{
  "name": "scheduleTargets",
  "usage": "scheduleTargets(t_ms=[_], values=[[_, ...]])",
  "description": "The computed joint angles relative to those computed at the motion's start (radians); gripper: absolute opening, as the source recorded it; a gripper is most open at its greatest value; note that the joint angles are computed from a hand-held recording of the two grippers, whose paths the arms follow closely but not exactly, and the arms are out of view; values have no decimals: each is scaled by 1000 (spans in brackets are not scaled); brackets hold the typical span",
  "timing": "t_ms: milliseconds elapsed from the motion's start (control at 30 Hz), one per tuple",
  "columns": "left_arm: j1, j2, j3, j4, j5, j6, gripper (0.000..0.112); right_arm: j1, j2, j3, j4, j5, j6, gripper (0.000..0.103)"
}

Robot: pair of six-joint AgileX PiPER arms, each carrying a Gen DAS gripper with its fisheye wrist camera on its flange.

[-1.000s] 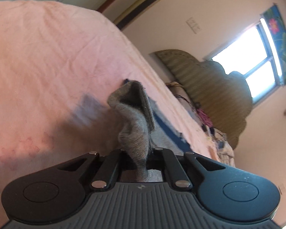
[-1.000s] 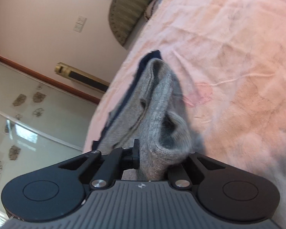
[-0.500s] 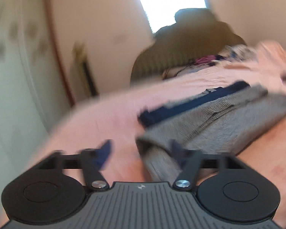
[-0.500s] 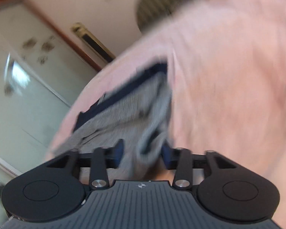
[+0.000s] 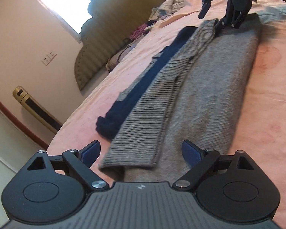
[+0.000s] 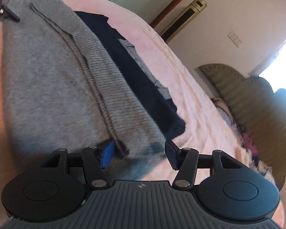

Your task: Fold small clothes

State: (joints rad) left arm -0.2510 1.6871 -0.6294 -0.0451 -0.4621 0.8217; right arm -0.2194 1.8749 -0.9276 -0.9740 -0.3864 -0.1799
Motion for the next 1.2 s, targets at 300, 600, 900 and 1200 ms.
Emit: scheduleTargets(t_ms=[300, 600, 900, 1200], values=[[15, 19, 11, -56, -15, 196, 51, 32, 23, -84, -266, 68, 308, 36], [28, 26, -5, -21, 4, 345, 53, 43, 34, -100, -312, 87, 354, 34], [15, 67, -84, -58, 50, 362, 52, 45, 52, -162, -542, 102, 652, 34], [14, 57, -84, -123, 98, 564, 53, 33, 38, -142, -574, 91, 653, 34]])
